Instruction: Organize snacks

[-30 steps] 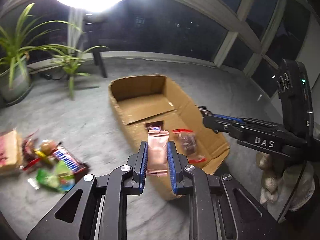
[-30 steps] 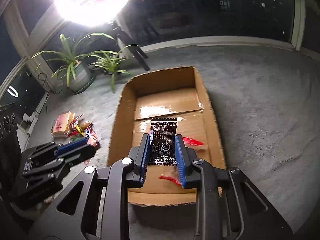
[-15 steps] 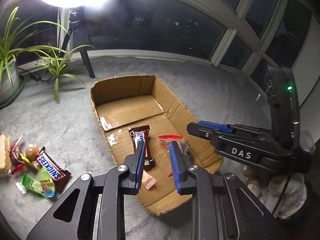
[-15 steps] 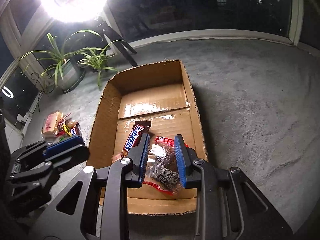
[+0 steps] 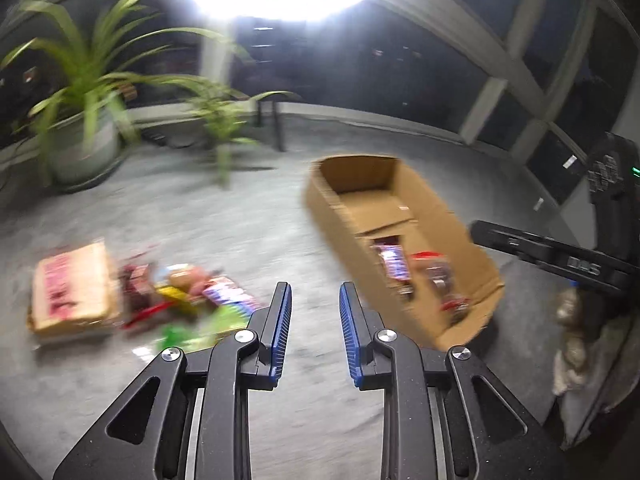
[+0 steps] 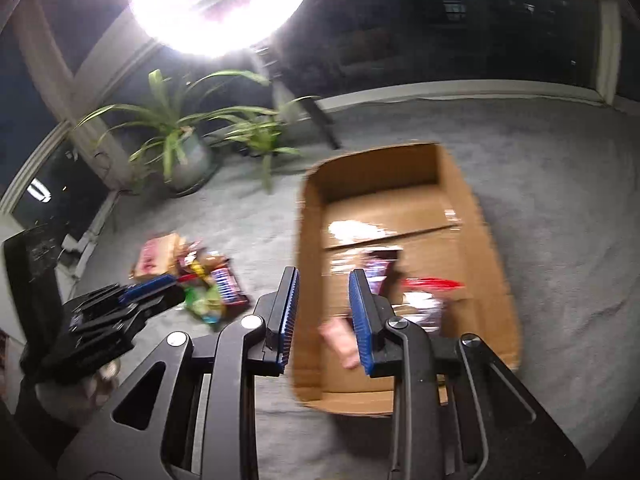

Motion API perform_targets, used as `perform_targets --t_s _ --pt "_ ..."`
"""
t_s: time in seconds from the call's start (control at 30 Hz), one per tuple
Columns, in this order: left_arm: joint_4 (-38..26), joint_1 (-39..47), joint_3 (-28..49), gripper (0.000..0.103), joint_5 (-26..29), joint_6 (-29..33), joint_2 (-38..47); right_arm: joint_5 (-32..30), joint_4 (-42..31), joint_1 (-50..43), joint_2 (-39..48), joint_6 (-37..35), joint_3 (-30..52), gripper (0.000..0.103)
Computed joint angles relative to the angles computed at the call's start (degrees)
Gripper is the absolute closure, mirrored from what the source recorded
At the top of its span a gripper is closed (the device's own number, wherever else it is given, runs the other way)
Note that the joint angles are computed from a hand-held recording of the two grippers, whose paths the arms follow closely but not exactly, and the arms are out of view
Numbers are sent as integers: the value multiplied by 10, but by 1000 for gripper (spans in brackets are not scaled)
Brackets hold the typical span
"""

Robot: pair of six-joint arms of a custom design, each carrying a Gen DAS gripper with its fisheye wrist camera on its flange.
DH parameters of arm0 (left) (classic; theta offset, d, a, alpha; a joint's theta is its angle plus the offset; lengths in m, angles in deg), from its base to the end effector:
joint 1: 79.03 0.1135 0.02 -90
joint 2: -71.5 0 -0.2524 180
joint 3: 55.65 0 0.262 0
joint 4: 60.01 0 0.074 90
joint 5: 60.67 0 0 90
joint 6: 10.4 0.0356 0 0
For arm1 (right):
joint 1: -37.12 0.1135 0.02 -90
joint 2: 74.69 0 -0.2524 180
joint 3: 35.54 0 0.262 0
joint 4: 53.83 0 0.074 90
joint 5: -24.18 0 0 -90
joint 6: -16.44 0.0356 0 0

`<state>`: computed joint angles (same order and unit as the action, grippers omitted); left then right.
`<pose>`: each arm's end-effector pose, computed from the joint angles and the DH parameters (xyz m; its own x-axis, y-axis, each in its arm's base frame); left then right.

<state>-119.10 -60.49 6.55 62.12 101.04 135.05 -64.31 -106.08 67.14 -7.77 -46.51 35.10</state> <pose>0.2154 0.0519 0.2429 -0.7727 0.0649 -0.6314 0.2884 0.9220 -0.2581 0.2213 0.1268 0.2806 -0.7984 0.0637 -0.5988 -0.1369 0.9491 0.2836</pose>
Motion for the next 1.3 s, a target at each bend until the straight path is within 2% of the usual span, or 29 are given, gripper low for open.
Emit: perform_targets --t_s 0.13,0.3,0.37,0.43,0.53,0.6,0.73,1.0,1.3 --pt "-3 93 23 80 9 66 60 8 19 73 72 23 43 76" --pt "2 143 52 80 5 112 136 -3 46 115 174 34 92 76" --pt "5 148 63 80 5 122 165 -33 61 116 218 40 108 77" --pt "2 148 73 80 9 135 188 -50 71 120 263 36 132 83" --pt "-2 137 83 80 8 151 211 -73 79 119 310 30 162 88" --pt "-7 135 90 86 10 162 222 -93 82 113 337 27 179 89" --pt "-4 118 98 89 12 159 248 -113 81 108 388 22 213 90" --pt "9 104 105 89 -6 163 293 -156 85 88 424 25 215 94" --pt "-18 118 78 89 -15 230 280 -142 42 97 392 -22 177 94"
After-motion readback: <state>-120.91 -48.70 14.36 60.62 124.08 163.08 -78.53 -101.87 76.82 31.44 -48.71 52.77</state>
